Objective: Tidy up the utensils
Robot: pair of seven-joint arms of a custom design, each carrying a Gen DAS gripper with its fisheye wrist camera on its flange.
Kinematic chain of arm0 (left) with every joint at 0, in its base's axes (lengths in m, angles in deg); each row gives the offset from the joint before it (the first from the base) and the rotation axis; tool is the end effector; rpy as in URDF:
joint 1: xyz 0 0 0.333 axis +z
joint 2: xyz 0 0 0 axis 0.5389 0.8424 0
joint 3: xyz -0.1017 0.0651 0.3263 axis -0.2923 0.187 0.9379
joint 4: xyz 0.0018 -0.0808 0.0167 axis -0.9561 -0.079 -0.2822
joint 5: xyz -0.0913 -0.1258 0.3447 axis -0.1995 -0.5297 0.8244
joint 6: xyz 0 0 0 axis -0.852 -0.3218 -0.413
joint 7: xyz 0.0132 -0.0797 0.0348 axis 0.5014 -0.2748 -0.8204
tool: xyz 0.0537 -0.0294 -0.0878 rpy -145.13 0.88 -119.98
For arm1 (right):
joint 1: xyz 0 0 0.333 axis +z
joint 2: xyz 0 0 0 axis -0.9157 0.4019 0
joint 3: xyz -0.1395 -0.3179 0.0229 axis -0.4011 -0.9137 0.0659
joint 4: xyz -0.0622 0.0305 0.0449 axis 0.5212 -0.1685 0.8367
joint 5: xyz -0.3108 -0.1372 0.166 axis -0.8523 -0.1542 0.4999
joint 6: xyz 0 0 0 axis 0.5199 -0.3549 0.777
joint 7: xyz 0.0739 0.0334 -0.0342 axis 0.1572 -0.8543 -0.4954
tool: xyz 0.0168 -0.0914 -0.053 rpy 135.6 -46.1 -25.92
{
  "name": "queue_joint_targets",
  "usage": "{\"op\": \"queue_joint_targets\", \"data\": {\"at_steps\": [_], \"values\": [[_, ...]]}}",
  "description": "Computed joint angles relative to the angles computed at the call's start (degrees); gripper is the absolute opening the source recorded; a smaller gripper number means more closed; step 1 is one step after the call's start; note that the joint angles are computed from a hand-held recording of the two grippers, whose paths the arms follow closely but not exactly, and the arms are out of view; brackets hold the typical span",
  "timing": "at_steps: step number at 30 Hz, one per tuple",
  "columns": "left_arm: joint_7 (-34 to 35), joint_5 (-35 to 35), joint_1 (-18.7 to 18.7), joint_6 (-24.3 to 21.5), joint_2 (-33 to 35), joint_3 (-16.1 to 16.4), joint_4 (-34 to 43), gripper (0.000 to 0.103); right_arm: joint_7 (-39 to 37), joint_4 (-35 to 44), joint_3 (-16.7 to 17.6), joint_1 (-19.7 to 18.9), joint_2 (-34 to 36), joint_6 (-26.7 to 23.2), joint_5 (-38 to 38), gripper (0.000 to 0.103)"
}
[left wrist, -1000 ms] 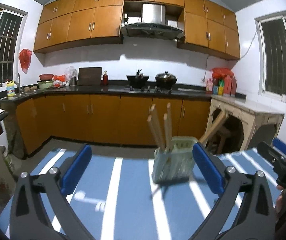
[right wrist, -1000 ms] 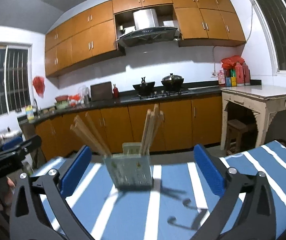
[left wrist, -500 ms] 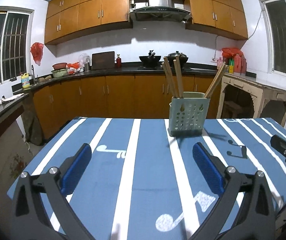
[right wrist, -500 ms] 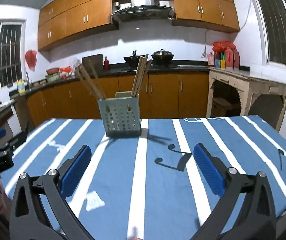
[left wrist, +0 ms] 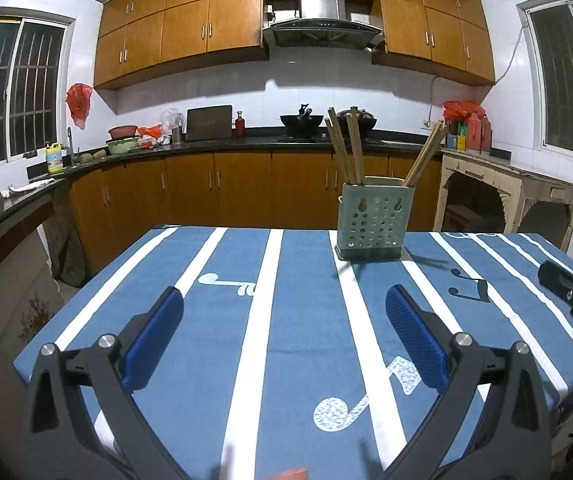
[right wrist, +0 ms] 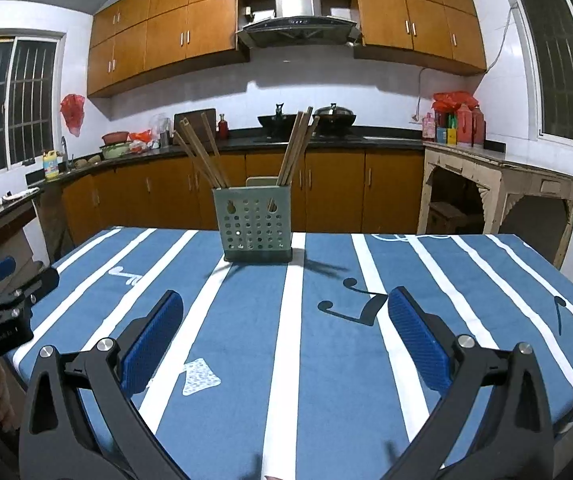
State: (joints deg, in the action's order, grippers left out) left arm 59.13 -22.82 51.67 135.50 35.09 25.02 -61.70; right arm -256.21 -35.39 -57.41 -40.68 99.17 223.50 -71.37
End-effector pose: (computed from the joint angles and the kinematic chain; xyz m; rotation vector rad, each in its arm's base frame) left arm 0.6532 -0.0655 0.5956 -1.3261 1.6593 -1.1201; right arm 0.5959 0.3005 0.5839 -1.3015 1.5951 -1.0976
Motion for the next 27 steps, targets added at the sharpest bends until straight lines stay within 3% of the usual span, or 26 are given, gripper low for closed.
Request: {"op": "queue_joint_targets", "data": {"at_steps": [8,15,27], "values": [[-1.84,2.84,-1.77,1.38,-0.45,1.9,-1.54,0.099,3.49,-1.6,0.19,-0.08,-0.68,-1.0,-1.07,0.101],[-3.05,4.25,1.68,1.5,-0.04,-1.95,-2.61,0.099,5.29,-2.91,0.7,-0.33,-1.1,-1.45,-2.36,0.101],[-5.11,6.38,2.51,1.77,0.29,-2.6,-3.47,0.099,6.21,-3.75,1.07,-0.48,-1.3,-2.06,-2.31,0.101]]}}
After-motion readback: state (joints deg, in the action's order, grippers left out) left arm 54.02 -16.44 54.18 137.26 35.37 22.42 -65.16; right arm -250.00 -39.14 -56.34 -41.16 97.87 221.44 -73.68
